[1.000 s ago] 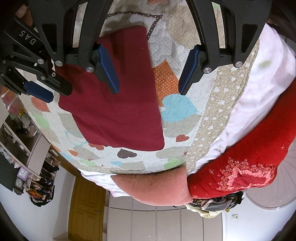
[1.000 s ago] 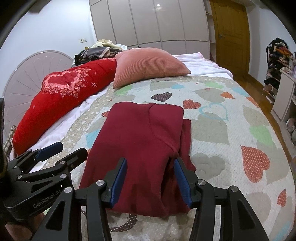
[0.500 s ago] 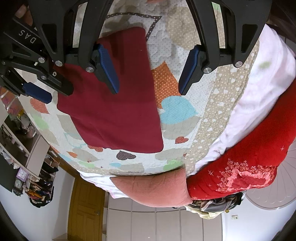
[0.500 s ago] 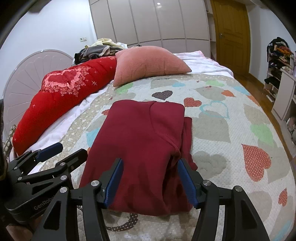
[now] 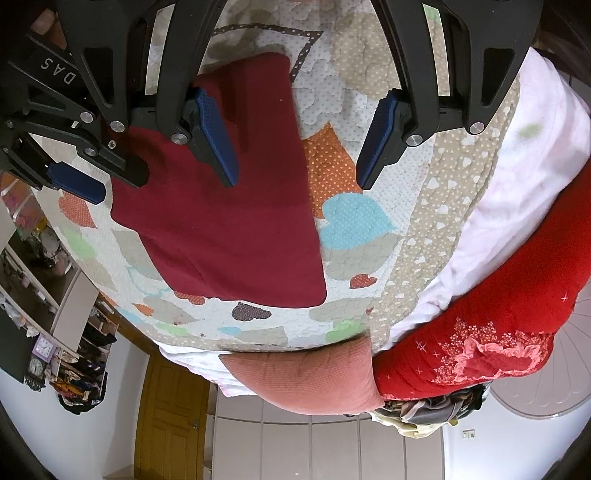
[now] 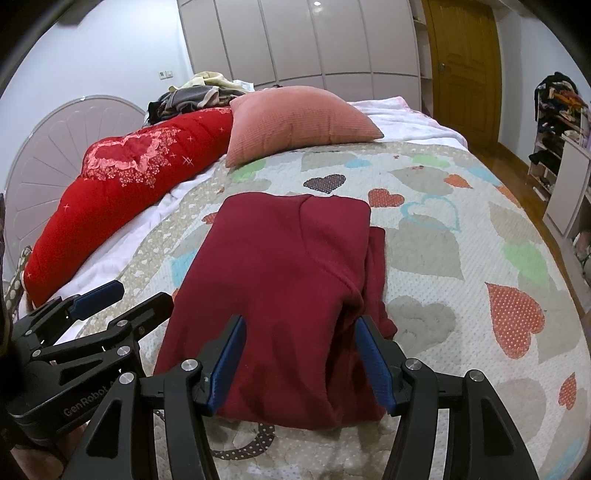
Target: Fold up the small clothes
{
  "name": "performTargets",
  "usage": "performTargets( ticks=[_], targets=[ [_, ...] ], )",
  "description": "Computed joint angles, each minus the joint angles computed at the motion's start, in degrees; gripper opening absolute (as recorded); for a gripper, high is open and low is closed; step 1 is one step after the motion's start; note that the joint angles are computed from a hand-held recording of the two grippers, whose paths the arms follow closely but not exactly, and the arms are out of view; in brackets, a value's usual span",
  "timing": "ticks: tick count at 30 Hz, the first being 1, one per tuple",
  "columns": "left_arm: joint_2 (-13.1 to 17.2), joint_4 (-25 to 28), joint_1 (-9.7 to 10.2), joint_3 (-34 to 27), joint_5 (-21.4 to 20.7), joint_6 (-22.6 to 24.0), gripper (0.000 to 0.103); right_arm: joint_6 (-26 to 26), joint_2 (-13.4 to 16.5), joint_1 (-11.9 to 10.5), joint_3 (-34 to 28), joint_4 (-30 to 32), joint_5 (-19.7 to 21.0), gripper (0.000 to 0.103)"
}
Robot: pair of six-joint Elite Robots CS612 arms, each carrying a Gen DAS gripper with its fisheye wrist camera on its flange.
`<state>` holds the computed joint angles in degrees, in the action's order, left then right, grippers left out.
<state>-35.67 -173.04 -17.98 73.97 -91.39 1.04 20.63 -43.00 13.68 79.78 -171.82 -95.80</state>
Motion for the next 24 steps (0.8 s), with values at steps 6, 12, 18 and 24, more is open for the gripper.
performTargets(
  ticks=[6,12,18,24],
  targets=[
    [0.41,0.74,0.08,-0.51,-0.13,-0.11,0.066,-0.11,0.18,0.02,-0.28,0.47,0.17,0.059],
    [0.45,0.91,0.11,-0.67,-0.04,-0.15,0.066,0.0,0.35,0.09,-0.5,0.82,0.24,0.059],
    [0.43,1.2,0.11,-0.72,-0.01,-0.01,0.066,0.02,0.51,0.12,-0.7,1.21,0.39,0.059],
    [0.41,1.3,0.09,-0.71,-0.01,-0.06,0.066,0.06,0.58,0.11,-0.79,1.28,0.41,0.059]
  ],
)
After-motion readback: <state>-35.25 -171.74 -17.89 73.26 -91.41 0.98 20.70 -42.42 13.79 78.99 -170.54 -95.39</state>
